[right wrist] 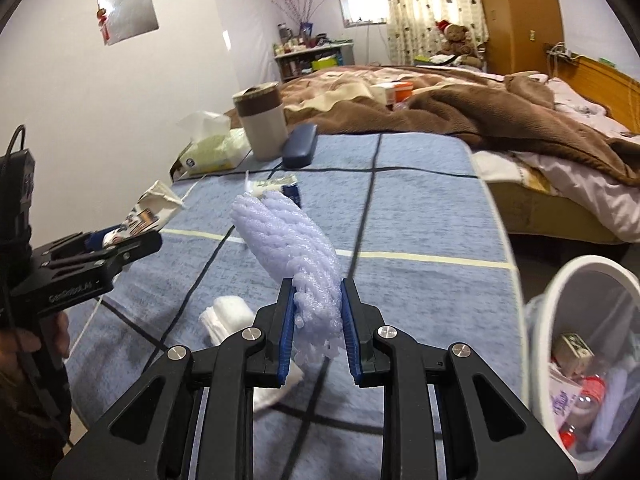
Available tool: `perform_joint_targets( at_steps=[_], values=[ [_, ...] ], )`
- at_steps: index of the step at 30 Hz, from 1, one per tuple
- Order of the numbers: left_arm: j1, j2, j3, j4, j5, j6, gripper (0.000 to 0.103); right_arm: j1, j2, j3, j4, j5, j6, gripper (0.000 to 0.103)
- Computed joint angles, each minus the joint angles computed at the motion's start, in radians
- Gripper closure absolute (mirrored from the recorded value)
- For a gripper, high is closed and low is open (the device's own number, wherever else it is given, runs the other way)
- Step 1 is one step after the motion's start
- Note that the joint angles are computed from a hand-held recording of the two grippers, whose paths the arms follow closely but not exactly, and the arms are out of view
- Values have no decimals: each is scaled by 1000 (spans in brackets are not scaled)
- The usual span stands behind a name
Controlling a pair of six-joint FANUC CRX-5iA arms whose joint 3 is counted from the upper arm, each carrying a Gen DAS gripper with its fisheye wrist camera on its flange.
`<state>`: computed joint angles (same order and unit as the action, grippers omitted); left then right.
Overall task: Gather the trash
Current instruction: 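Lift the wrapper and foam sleeve and carry both toward the wastebasket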
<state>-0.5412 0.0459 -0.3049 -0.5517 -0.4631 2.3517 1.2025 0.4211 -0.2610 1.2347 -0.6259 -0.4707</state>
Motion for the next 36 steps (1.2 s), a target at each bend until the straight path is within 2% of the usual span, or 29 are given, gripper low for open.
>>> perform_joint_targets(
  at_steps=[15, 26, 36],
  values=[
    [-162, 14, 72, -104, -12, 112, 42, 62, -127, -154, 46, -211, -171, 80],
    [-277, 88, 183, -167, -21, 142, 42, 114, -200, -243, -11, -387, -261, 80],
    [-330, 186, 290, -106, 20, 46, 42, 159, -235, -282, -105, -523, -300, 80]
  ],
)
